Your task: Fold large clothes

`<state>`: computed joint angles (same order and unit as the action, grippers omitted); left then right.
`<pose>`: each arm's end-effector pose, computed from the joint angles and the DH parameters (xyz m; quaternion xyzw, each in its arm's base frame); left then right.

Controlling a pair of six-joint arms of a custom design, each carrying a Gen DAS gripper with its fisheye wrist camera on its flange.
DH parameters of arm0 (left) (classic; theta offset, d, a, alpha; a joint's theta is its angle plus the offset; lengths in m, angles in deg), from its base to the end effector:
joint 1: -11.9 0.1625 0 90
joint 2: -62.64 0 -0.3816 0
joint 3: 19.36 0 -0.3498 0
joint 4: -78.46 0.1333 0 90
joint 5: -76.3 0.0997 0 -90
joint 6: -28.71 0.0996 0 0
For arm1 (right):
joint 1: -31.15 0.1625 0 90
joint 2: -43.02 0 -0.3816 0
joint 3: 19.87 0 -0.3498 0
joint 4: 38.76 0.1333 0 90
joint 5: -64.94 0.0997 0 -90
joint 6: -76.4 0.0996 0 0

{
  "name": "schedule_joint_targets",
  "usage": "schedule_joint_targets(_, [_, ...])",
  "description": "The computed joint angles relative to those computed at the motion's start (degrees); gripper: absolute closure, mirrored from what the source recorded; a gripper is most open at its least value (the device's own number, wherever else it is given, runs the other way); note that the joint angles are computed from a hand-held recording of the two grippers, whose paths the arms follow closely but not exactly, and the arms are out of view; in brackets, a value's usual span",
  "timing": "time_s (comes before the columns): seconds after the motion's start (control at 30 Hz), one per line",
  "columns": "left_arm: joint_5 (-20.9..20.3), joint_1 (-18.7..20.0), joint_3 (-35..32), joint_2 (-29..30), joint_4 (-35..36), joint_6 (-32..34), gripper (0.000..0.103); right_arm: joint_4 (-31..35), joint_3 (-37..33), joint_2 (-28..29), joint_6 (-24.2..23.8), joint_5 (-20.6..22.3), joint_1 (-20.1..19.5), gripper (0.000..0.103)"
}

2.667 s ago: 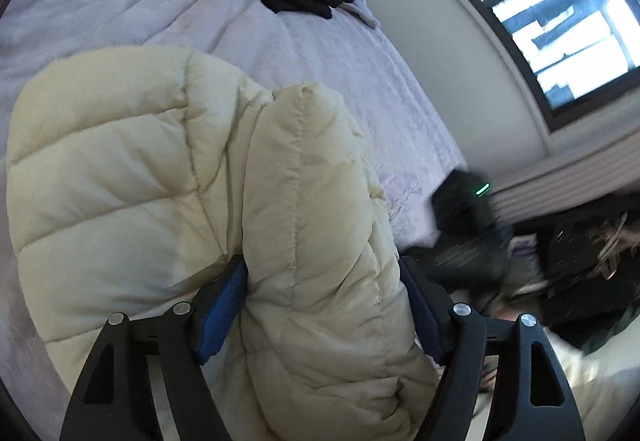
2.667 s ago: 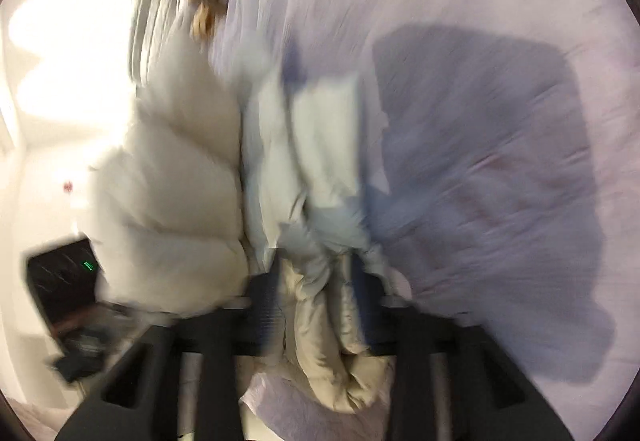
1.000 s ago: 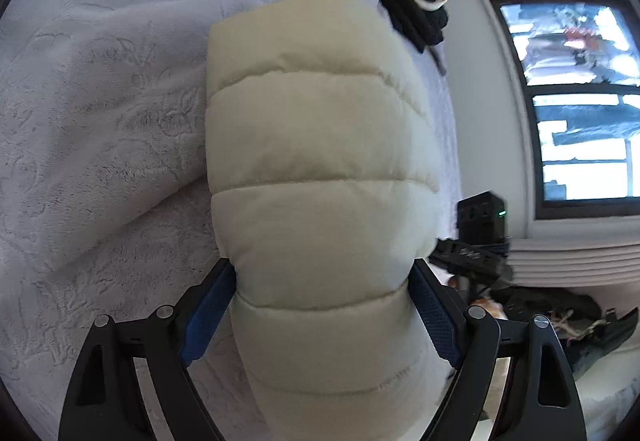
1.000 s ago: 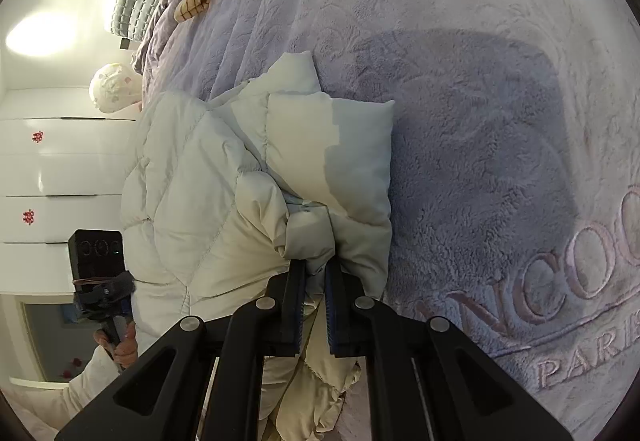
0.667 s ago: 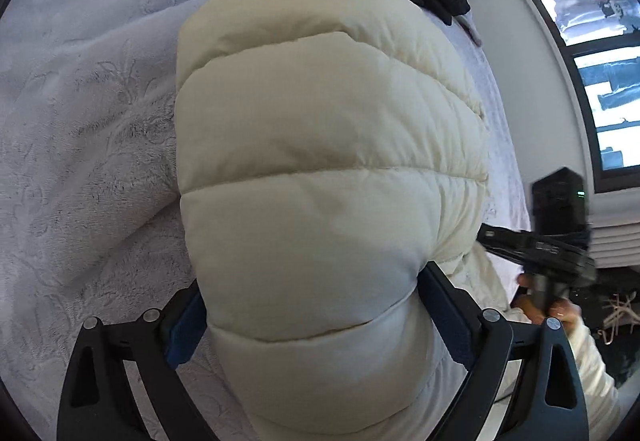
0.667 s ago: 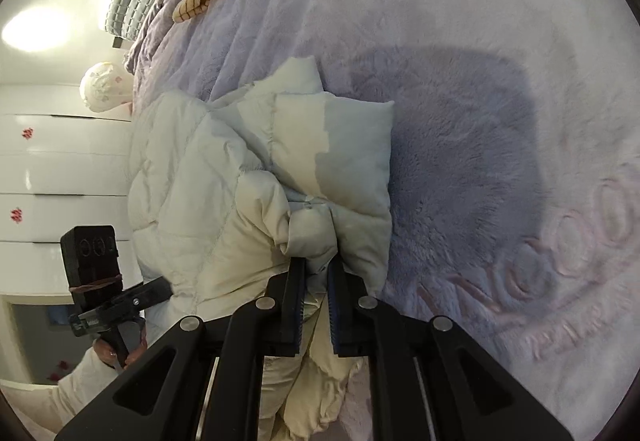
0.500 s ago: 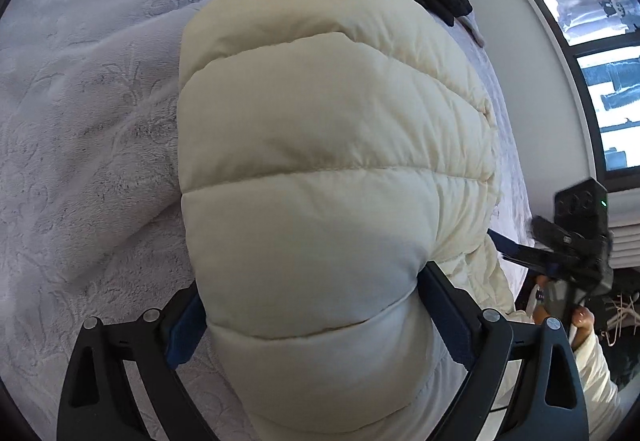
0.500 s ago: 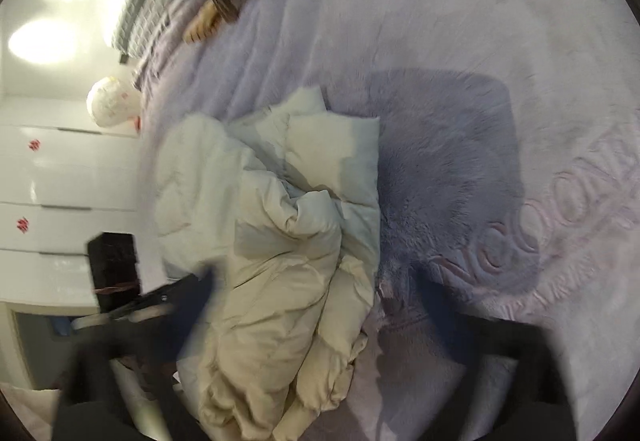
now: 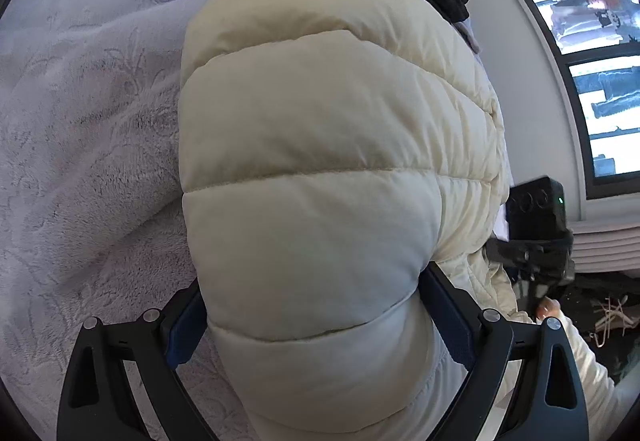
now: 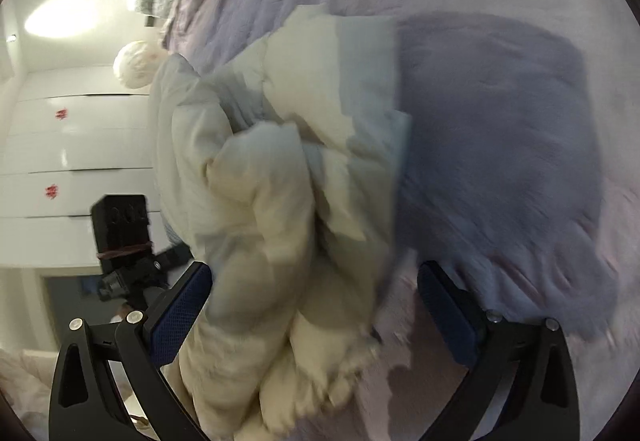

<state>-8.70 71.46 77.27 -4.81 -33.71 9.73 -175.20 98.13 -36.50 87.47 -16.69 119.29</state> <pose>-0.1505 -0.5363 0.2337 0.1022 0.9919 0.0373 0.0651 0.1329 -0.4602 0.2363 0.1070 0.9892 -0.0632 0.0781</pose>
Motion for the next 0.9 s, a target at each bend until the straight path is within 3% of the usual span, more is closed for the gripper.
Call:
schedule_joint_targets(0.1, [0.14,0.11,0.49,-0.08,-0.71,-0.42,0.004,-3.14,-0.60,2.95,-0.53,3.82,-0.55,0.000])
schedule_joint_targets(0.27, [3.13,-1.32,2.04,-1.25,-1.45,-0.84,0.004,-6.47,-0.54,5.21,1.97,5.49,-0.18,0.004])
schedule_joint_targets(0.33, [3.93,-2.62,2.91,-1.21,-2.14,-1.93,0.004,-8.11,1.44,3.86,4.28,6.60,-1.14,0.018])
schedule_joint_targets(0.4, [4.97,-3.40,3.09,-1.32,-1.89,-2.10,0.005,-9.12,3.48,2.69,6.83,8.14,-2.21,0.038])
schedule_joint_targets(0.5, [6.10,-4.48,3.90,-1.87,-2.24,-2.39,0.006,-10.24,4.56,1.96,7.98,8.33,-1.68,0.051])
schedule_joint_targets(0.7, [5.82,-5.50,3.36,-3.64,-0.25,-3.07,0.010,-11.93,4.97,0.78,11.39,6.83,1.69,0.056])
schedule_joint_targets(0.9, [6.68,-5.68,2.22,-7.02,2.81,-3.42,0.010,-10.94,1.87,2.80,14.87,4.31,7.86,0.056])
